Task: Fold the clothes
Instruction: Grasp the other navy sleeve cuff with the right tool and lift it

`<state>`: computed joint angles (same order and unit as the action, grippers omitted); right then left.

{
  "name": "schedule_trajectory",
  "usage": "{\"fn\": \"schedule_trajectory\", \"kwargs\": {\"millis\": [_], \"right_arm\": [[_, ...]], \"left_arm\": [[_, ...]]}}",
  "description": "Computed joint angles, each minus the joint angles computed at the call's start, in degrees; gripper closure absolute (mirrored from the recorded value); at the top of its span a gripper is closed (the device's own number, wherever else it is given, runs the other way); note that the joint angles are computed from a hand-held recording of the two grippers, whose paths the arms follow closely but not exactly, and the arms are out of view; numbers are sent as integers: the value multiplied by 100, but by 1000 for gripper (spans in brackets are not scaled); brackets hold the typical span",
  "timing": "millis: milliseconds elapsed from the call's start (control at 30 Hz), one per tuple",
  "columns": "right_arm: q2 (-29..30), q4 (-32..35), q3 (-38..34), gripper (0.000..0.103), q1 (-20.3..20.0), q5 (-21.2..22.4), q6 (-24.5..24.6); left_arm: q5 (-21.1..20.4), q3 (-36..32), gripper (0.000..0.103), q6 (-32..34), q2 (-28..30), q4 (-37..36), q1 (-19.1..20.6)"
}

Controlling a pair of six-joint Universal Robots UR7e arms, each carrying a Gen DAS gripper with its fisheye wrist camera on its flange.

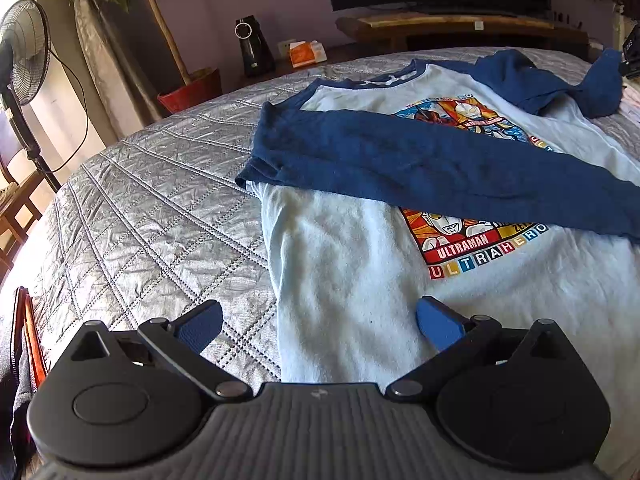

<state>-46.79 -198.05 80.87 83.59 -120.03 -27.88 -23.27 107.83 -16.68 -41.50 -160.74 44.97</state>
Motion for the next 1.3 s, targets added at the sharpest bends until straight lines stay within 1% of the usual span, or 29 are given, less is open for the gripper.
{"fn": "schedule_trajectory", "kwargs": {"millis": [33,67,100,133,167,200,233,300,367,400,433,467,500,533,633,733,800,900,933,1000,1100,1300], "right_arm": [[60,-48,-50,84,1,-29,-21],[146,-169,-116,75,13,-53,-169],[202,-283,-144,69,18,-45,-335],[255,-368,-186,55,26,-33,-491],[311,-455,-232,48,33,-19,-639],[367,-538,-291,47,34,0,-730],[376,-499,-324,47,22,28,-707],[395,-422,-391,52,-4,84,-661],[414,-337,-462,65,-30,138,-598],[419,-249,-515,68,-47,149,-468],[434,-147,-587,75,-57,112,-327],[451,-76,-656,91,-65,70,-223],[456,-48,-696,100,-76,59,-154],[394,17,-638,102,-98,161,-56],[170,182,-393,103,-148,543,153],[24,206,-310,103,-47,833,-40],[2,206,-492,103,72,975,-101],[59,132,-1049,103,309,1143,-494],[94,105,-1264,103,392,1181,-723],[110,221,-1618,103,519,1259,-989],[137,279,-1960,103,653,1256,-1319],[338,142,-2446,103,757,1149,-1586]], "left_arm": [[-3,1,0,15,0,-13,2],[-9,-1,0,21,0,-20,5],[-18,-5,0,10,-1,-15,9],[-28,-10,0,-3,-3,-7,13],[-37,-15,0,-15,-4,0,17],[-43,-16,0,-24,-7,7,18],[-44,-13,0,-28,-11,12,16],[-48,-12,0,-26,-15,14,18],[-54,-6,0,-34,-24,21,17],[-54,-6,0,-34,-24,21,17],[-54,-6,0,-34,-24,21,17],[-50,-5,0,-41,-23,26,15],[-45,-2,0,-39,-23,24,11],[-44,0,0,-33,-22,18,11],[-53,-3,0,-53,-26,29,16],[-46,4,0,-76,-28,48,5],[-39,17,0,-59,-27,32,-4],[-55,24,0,-58,-35,14,5],[-71,19,0,-92,-43,33,10],[-96,6,0,-175,-58,94,17],[-113,-12,0,-263,-64,161,22],[-118,-14,0,-307,-64,181,20]]}}
